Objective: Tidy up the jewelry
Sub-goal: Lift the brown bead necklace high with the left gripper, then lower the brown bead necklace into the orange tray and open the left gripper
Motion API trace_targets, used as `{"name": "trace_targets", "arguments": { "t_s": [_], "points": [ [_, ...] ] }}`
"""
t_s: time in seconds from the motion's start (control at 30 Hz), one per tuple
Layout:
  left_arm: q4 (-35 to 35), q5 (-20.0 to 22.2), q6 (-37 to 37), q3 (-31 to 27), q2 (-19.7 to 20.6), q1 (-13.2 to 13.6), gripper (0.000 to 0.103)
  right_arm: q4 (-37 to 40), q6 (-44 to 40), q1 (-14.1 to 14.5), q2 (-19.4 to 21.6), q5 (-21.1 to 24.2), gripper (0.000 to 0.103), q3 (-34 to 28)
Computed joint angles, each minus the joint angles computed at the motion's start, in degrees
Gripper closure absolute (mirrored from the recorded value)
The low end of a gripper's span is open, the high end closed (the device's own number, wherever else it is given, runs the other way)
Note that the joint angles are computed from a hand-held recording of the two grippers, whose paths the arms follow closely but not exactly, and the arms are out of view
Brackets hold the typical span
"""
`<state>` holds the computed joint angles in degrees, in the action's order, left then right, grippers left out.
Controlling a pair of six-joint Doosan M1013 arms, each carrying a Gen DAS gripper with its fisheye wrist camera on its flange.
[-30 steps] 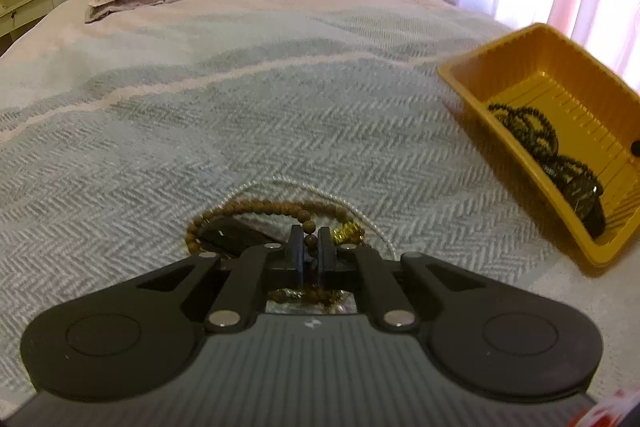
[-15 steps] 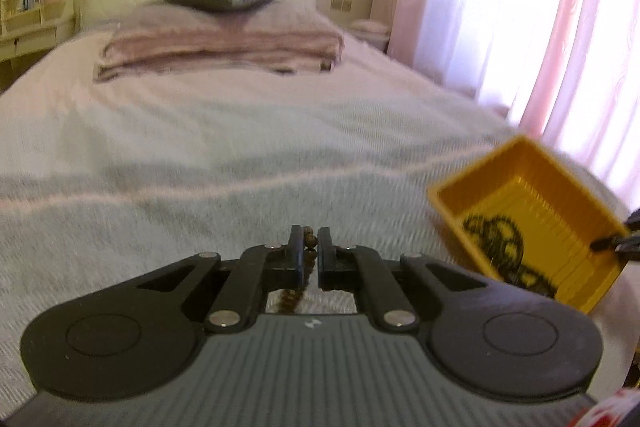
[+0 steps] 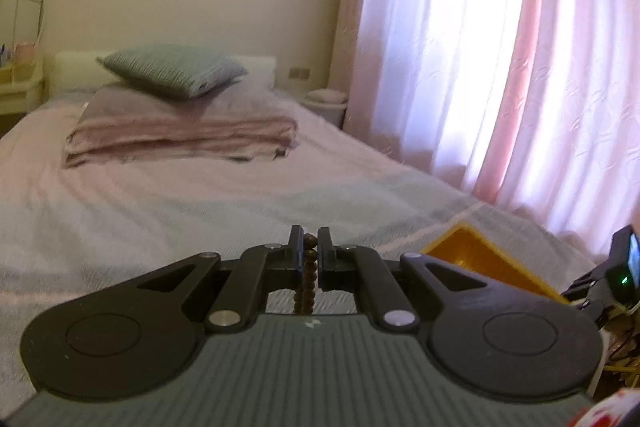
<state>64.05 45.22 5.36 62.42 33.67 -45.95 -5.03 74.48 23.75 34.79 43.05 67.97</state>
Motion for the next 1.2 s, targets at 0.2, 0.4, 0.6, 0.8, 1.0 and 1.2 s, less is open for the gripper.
{"name": "trace_targets", "arguments": {
  "t_s": [0.2, 0.4, 0.6, 0.8, 1.0, 1.2],
  "points": [
    [2.9, -1.3, -0.3, -2.0, 0.3, -0.3, 0.098, 0.1, -0.1, 0.0, 0.0, 0.1, 0.096, -0.1],
    [-5.0, 0.8, 6.6, -3.9, 2.2, 0.0, 0.098, 0.1, -0.3, 0.0, 0.0, -0.2, 0.096, -0.1],
    [-10.5, -0.4, 7.0, -2.1, 2.6, 0.7, 0.098, 0.3, -0.4, -0.1, 0.0, -0.4, 0.096, 0.1],
    [-10.6, -1.7, 11.4, -4.7, 3.3, 0.6, 0.098, 0.5, -0.4, -0.1, 0.1, -0.3, 0.096, 0.0],
    [-13.8, -4.0, 18.4, -10.4, 5.7, 0.4, 0.098, 0.6, -0.4, -0.1, 0.1, -0.6, 0.096, 0.2],
    [-20.1, -8.3, 26.6, -18.2, 9.6, 0.1, 0.098, 0.6, -0.4, -0.1, 0.0, -0.9, 0.096, 0.3]
  ]
}}
